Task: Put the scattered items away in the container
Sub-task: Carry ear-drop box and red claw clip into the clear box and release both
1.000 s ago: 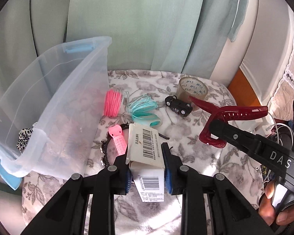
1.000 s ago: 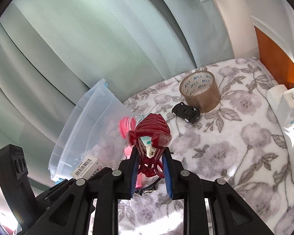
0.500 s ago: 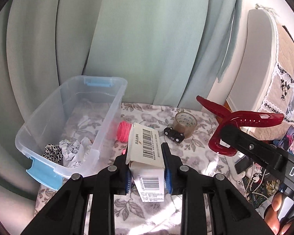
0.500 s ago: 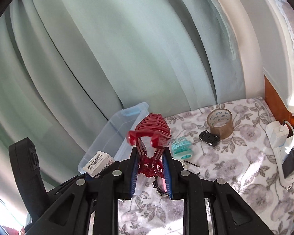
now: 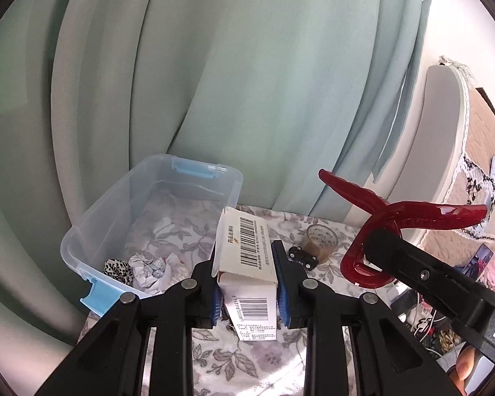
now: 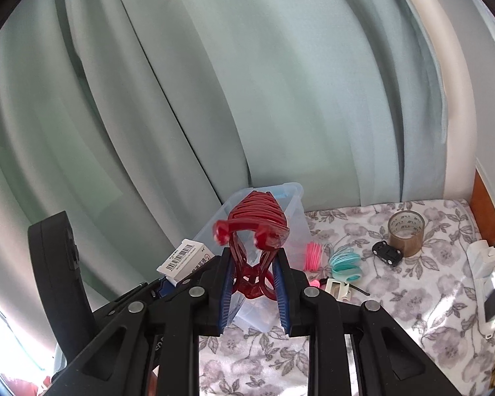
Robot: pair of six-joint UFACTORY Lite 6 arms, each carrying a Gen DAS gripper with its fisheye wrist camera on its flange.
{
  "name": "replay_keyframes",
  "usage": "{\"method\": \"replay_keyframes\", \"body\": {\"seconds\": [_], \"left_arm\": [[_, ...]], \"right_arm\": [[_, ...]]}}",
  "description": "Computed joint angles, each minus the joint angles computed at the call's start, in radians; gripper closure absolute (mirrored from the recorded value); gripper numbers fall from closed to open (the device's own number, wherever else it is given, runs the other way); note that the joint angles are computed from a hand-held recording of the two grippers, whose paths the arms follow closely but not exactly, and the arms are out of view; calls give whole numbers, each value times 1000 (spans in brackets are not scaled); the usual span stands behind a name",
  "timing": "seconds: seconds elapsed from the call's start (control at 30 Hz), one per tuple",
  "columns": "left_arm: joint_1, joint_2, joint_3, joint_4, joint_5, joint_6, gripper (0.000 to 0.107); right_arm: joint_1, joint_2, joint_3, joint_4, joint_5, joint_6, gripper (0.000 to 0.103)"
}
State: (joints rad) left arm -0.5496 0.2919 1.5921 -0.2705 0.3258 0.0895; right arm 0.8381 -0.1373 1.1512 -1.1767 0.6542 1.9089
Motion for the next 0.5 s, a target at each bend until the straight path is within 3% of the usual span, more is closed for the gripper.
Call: {"method": "replay_keyframes", "body": {"seconds": [0.5], "left_arm": [[193,65,38,-313,20,286,79]], "right_arm": [[-58,337,351,224,-108,-321,78]]}}
